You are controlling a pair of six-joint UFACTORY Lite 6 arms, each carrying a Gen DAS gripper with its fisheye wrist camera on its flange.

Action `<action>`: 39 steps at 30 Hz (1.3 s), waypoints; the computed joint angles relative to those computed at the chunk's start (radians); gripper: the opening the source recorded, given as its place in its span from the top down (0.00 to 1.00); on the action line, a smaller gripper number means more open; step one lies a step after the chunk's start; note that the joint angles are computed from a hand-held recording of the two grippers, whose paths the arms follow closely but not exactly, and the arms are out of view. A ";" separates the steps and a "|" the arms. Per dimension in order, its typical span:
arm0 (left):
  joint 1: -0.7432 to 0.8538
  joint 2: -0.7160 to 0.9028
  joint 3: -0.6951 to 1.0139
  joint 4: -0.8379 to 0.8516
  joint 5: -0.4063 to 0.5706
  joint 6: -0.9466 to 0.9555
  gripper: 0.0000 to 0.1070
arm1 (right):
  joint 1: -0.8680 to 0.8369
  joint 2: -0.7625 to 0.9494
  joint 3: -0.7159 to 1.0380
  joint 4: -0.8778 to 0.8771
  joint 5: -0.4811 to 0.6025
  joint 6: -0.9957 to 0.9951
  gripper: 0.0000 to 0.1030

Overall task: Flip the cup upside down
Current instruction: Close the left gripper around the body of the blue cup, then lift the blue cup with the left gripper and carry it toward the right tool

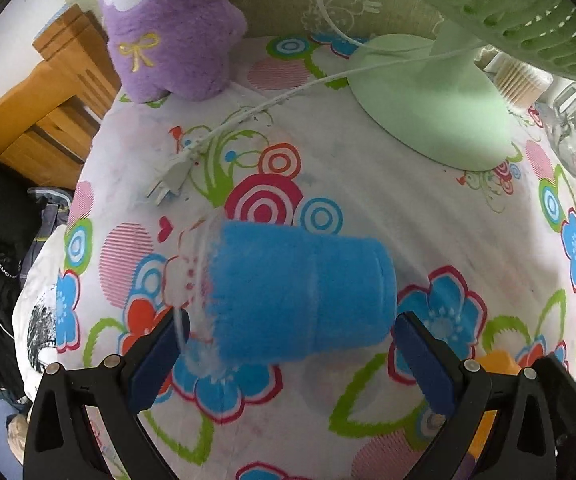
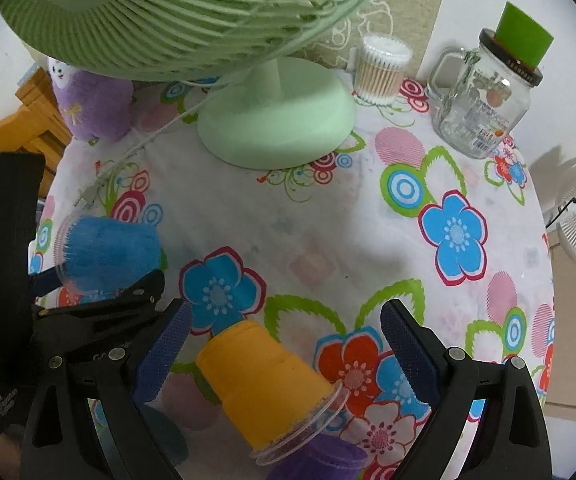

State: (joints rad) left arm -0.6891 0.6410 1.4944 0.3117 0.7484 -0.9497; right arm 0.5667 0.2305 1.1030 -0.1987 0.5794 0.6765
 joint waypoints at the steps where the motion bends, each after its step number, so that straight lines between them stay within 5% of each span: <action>1: 0.001 0.013 0.011 0.005 0.001 -0.004 0.04 | -0.003 0.010 0.001 0.003 -0.003 -0.002 0.06; 5: 0.018 0.041 0.018 0.015 -0.020 -0.008 0.04 | -0.017 0.031 0.003 0.008 -0.014 -0.005 0.06; 11: 0.035 0.018 -0.030 0.034 -0.074 -0.026 0.23 | -0.017 0.057 0.014 0.017 -0.021 -0.016 0.06; 27: 0.006 -0.129 -0.141 0.102 -0.045 -0.077 0.23 | 0.023 -0.005 -0.003 0.023 0.010 -0.001 0.06; 39: -0.125 -0.307 -0.225 0.118 0.061 -0.136 0.23 | 0.093 -0.225 -0.111 -0.011 0.095 0.101 0.06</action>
State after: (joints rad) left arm -0.8142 0.3340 1.2695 0.4295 0.8090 -1.0852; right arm 0.6593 0.0056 0.9916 -0.2100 0.6740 0.7774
